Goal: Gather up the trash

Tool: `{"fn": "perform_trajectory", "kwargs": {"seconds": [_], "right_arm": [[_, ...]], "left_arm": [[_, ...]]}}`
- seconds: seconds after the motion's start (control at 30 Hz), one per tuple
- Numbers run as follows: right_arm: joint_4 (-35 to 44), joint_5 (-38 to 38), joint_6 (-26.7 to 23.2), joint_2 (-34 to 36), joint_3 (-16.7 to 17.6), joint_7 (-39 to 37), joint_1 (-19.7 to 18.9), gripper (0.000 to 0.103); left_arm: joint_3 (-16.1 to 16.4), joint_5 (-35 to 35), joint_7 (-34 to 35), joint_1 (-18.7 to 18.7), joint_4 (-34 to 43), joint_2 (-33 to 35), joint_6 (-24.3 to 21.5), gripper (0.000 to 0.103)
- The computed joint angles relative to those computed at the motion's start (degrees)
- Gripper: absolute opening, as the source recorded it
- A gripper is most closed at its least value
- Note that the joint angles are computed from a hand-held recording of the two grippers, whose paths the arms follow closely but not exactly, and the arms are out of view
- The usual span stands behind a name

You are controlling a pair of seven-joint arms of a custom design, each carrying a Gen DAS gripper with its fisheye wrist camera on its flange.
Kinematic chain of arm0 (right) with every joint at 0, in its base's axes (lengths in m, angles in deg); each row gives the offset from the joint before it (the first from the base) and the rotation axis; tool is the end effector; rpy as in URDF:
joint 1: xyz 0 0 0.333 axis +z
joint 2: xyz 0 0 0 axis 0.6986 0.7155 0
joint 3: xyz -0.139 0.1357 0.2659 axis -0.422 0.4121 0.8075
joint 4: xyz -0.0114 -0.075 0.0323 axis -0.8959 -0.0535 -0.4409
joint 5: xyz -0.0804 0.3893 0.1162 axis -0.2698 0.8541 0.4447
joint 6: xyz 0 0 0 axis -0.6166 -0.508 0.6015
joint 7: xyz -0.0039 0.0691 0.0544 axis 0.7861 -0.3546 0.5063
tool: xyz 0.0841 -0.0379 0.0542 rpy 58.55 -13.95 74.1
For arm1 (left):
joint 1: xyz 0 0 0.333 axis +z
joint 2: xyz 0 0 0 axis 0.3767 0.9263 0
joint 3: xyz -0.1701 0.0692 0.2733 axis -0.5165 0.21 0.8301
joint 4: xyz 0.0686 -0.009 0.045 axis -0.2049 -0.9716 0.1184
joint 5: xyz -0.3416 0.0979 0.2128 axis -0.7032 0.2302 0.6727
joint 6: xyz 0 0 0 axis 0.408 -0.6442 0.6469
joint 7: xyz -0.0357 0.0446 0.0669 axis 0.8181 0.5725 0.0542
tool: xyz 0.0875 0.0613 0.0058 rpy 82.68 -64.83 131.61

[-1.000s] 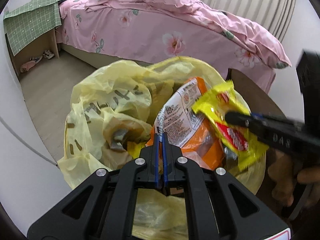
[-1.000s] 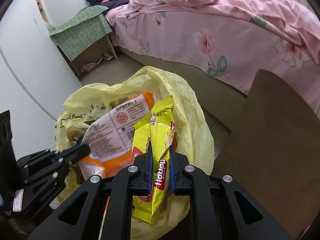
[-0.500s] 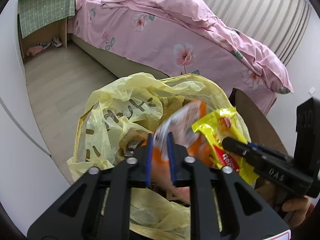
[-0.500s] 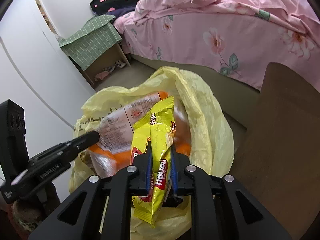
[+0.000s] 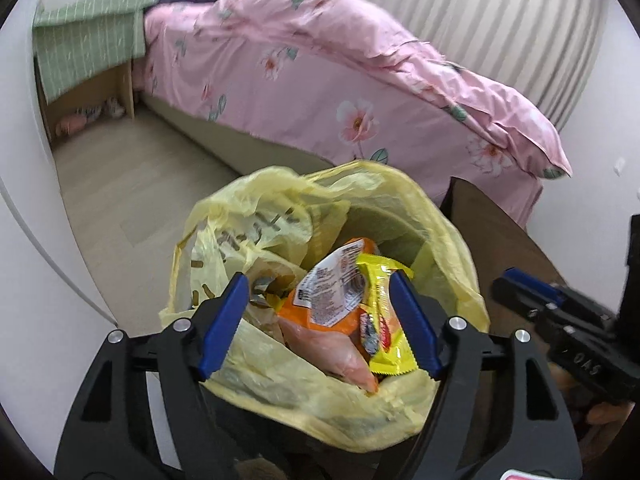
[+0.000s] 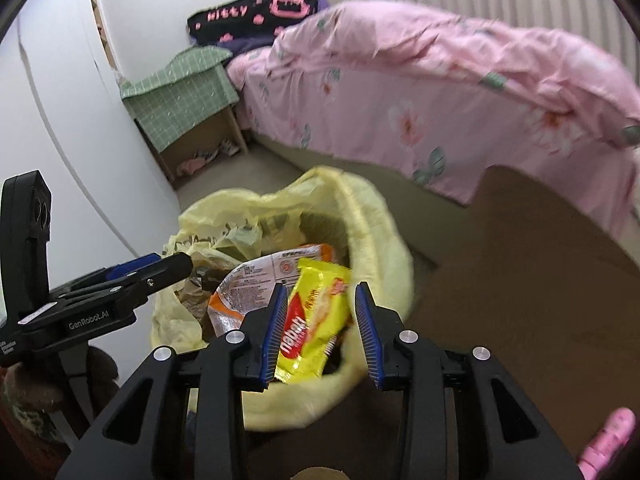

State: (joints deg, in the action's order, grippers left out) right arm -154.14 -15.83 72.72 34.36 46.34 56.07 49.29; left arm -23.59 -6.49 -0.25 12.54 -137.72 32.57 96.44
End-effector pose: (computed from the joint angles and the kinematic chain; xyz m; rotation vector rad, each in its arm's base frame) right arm 0.5943 0.0196 0.4891 -1.9688 1.2228 -0.2979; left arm 0.5378 -0.2456 0.4783 -2.0168 1.5452 -0.9041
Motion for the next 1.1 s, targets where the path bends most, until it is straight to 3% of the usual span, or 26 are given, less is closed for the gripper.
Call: {"fn": "perform_trajectory", "kwargs": {"seconds": [0.23,0.43,0.57,0.7,0.87,1.1], "right_arm": [[-13.59,4.09,6.5,-15.07,-3.03,-6.49,-0.7,0.041],[-23.87,-1.55,7.17,-27.54,-5.07,0.45,-3.05,0.041],[-30.13,-3.84,10.34,-35.2,-4.85,4.15,-4.09,0.041],[-35.47,-6.22,11.62,-42.41,-4.94,7.53,-4.93,0.041],[-39.14,-9.51,13.19,-47.85,-4.62,11.28,-5.04,0.041],[-39.96,-11.97,13.91,-49.48,-5.56,13.57,-3.99,0.041]], "left_arm": [[-3.58,4.19,0.97,-2.83,-2.53,-6.47,-2.77,0.069],[-6.19,1.48,3.61,-5.96,-4.67,-11.02,-6.48,0.069],[-9.69,4.49,0.71,-7.02,-4.3,-13.73,-14.85,0.069],[-10.01,4.62,1.29,-8.89,-5.95,-16.73,-16.53,0.069],[-10.19,4.99,0.5,-9.24,-7.74,-19.65,-16.34,0.069],[-10.63,4.76,0.8,-9.29,-8.31,-20.46,-16.0,0.069]]}}
